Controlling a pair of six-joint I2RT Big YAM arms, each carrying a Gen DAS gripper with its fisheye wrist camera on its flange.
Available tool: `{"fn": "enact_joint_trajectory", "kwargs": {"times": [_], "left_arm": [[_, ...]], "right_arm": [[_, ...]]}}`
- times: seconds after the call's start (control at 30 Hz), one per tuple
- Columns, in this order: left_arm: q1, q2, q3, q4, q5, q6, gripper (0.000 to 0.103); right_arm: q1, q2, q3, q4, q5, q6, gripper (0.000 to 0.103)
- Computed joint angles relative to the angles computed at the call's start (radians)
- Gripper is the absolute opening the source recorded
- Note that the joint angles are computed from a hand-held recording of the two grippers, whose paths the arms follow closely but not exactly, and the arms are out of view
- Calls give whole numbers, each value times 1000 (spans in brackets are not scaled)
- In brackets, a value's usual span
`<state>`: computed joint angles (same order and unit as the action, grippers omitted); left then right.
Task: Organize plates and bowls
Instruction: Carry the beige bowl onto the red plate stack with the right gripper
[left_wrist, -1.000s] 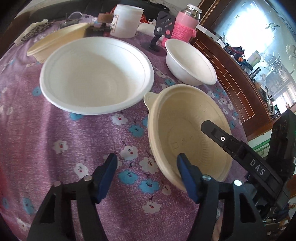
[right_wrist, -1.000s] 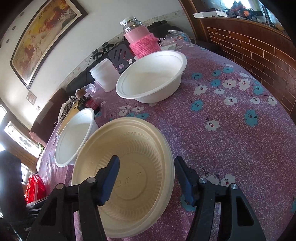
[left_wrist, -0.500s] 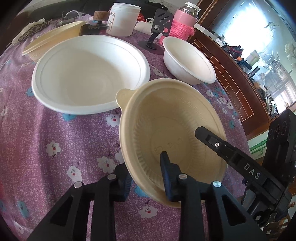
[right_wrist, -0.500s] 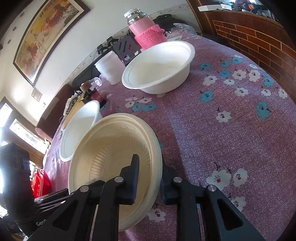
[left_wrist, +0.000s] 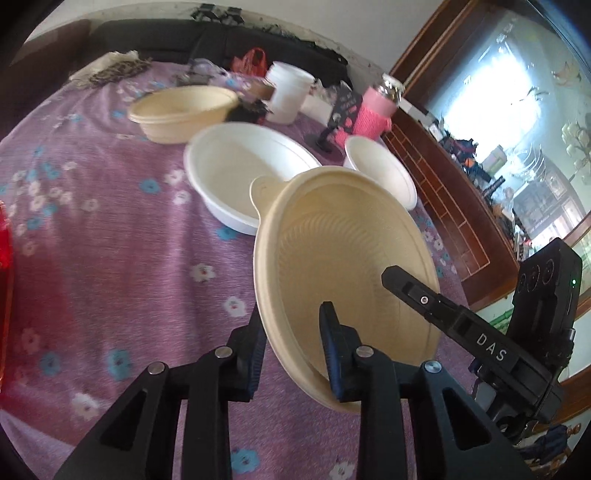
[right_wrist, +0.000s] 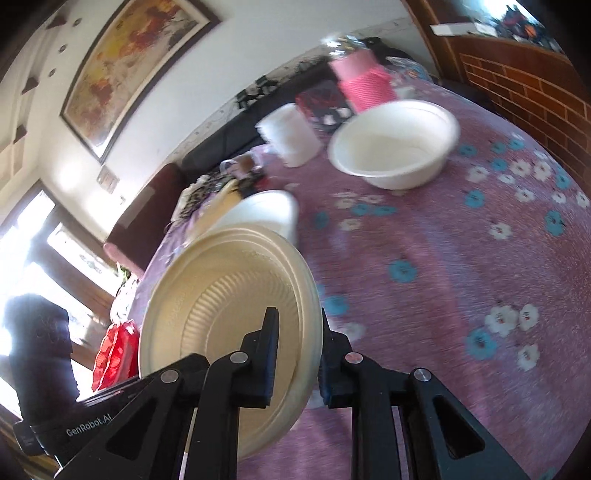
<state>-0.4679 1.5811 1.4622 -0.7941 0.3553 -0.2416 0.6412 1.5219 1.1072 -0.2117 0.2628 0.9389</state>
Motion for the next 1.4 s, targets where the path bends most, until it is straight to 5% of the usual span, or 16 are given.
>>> {"fn": "enact_joint_trajectory", "kwargs": {"times": [0.33,0.6,1.03,1.4], "left_arm": [[159,-201,-193,120,1,-55,27],[342,-290,-267,179,-7,-115,27],[526,-257,-258,204,-15,-116,28],[552,-187,-207,158,-39,-99,28]], "right_arm": [[115,129,235,-82,12,-90,20],[186,335,562,-191,-21,-199,20],[221,680,1139,-474,-71,-305,20],[211,876,1475,-669,-103,-328,20]]}}
